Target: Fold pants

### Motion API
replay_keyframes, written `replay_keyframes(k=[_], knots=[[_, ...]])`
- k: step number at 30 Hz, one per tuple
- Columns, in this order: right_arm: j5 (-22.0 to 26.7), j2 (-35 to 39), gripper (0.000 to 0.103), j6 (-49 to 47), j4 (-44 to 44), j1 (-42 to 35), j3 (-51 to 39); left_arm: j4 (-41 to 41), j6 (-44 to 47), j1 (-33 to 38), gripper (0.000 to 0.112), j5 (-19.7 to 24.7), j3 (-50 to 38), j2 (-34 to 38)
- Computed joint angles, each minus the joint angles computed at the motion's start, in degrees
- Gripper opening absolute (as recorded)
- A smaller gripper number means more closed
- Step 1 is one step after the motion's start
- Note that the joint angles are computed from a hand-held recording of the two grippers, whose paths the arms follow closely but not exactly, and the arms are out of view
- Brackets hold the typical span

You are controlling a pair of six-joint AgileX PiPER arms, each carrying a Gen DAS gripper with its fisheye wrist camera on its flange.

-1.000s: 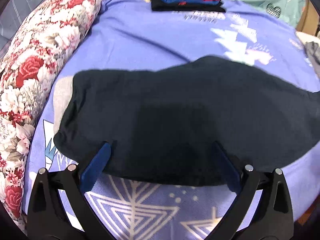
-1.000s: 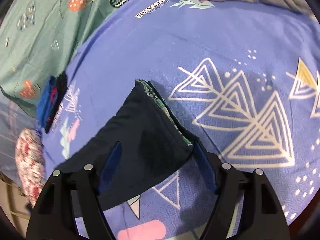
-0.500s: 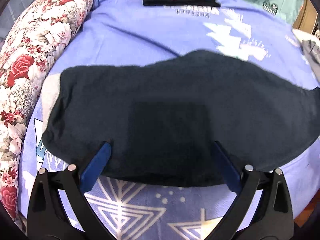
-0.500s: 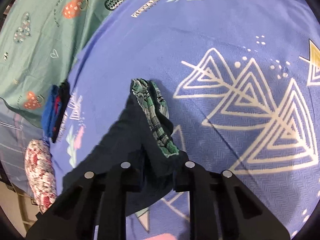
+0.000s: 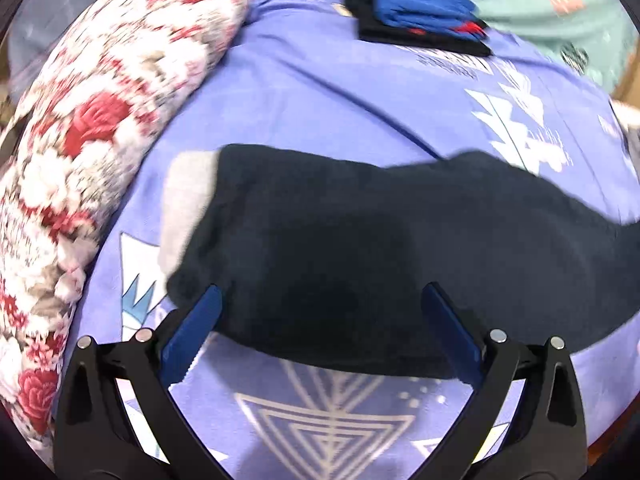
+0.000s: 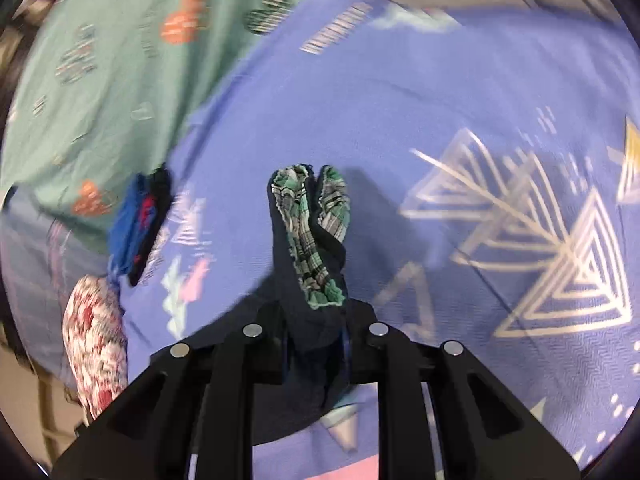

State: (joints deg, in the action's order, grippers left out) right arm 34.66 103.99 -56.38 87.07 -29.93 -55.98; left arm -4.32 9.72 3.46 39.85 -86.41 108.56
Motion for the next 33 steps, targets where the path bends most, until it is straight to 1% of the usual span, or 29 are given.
replay_keyframes(k=[2, 4, 8, 9, 14, 20, 23, 26, 28, 31, 33], knots=[[0.21, -2.93, 0.019, -0.71, 0.13, 2.07, -0.08, -2.74, 1.75, 1.68, 0.101, 0.53, -0.55, -0.26], [0.54, -5.51, 0.019, -2.28, 1.13, 5.07, -0.38, -3.74, 3.14, 2.74, 0.101, -0.18, 0.1, -1.18], [0.19, -6.54, 0.018, -2.89, 1.27, 11.31, -2.1, -5.55, 5.18, 4.51, 0.101, -1.02, 1.01, -1.97], [-0.11, -6.15, 0.018, -2.65, 0.6, 13.74, -3.24, -6.42, 5.89, 5.05, 0.101, -0.8, 0.94, -1.86], [-1.45, -3.04, 0.018, 0.21, -2.33, 21.34, -8.41, -8.42, 7.62, 6.74, 0.101, -0.42, 0.57, -0.67], [-4.63, 2.97, 0.018, 5.66, -8.27, 29.79, -14.48, -11.13, 9.75, 8.31, 0.101, 0.18, 0.4, 0.64], [-8.26, 5.68, 0.018, 10.37, -13.93, 34.28, -17.25, -11.58, 9.72, 8.56, 0.101, 0.95, -0.38, 1.81], [-9.52, 8.39, 0.018, 15.75, -19.69, 37.31, -20.47, -11.71, 9.8, 8.56, 0.101, 1.63, -1.09, 2.75], [-10.72, 9.95, 0.018, 22.27, -27.1, 39.07, -22.56, -11.87, 10.05, 8.47, 0.101, 2.2, -1.58, 3.38], [-10.41, 11.58, 0.018, 30.1, -36.8, 40.74, -24.77, -11.19, 9.51, 8.09, 0.101, 2.13, -1.72, 3.7], [-9.17, 13.08, 0.02, 37.45, -46.16, 42.07, -27.33, -11.08, 9.2, 7.96, 0.101, 2.43, -2.33, 3.98]])
